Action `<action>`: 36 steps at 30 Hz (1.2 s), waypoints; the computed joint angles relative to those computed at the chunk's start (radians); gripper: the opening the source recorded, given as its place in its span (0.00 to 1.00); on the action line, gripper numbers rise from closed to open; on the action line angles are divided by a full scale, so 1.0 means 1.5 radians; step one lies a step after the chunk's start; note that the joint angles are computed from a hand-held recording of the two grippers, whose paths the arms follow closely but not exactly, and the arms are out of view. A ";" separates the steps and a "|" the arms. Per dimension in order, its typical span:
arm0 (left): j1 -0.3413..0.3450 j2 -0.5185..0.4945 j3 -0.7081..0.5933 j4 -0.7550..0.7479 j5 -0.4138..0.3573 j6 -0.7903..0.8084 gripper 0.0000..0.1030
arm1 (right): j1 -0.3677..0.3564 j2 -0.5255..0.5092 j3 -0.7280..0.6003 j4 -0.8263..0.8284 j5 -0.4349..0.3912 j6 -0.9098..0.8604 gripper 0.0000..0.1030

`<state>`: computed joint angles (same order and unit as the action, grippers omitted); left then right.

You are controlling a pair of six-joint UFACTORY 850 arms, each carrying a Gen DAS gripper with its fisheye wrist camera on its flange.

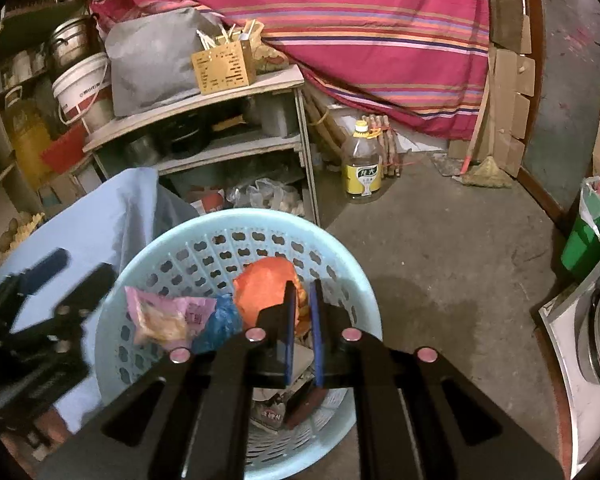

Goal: Collect trash

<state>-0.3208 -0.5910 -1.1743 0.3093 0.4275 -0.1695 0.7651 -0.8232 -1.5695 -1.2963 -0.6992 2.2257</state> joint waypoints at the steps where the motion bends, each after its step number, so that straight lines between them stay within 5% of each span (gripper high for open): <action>1: 0.004 0.005 0.005 -0.010 0.007 0.008 0.84 | 0.000 -0.004 -0.006 0.006 -0.003 -0.008 0.09; 5: 0.025 0.024 0.023 -0.020 0.021 0.007 0.89 | 0.000 -0.024 -0.037 0.034 -0.008 -0.045 0.11; 6: 0.031 0.029 0.028 -0.023 0.025 0.006 0.89 | 0.000 -0.029 -0.045 0.040 -0.008 -0.052 0.24; 7: 0.036 0.034 0.033 -0.024 0.029 0.005 0.90 | 0.000 -0.033 -0.052 0.044 -0.010 -0.058 0.52; 9: 0.047 0.048 0.045 -0.033 0.038 0.006 0.93 | 0.004 -0.042 -0.066 0.043 -0.027 -0.060 0.69; 14: 0.077 0.082 0.083 -0.056 0.056 0.025 0.95 | 0.011 -0.062 -0.106 0.060 -0.037 -0.093 0.72; 21: 0.141 0.136 0.144 -0.050 0.076 0.011 0.95 | 0.040 -0.085 -0.155 0.051 -0.090 -0.107 0.92; 29: 0.218 0.183 0.216 -0.049 0.109 0.015 0.95 | 0.097 -0.104 -0.195 -0.017 -0.148 -0.067 0.95; 36: 0.278 0.229 0.309 -0.069 0.190 0.088 0.95 | 0.152 -0.171 -0.306 -0.035 -0.191 -0.116 0.95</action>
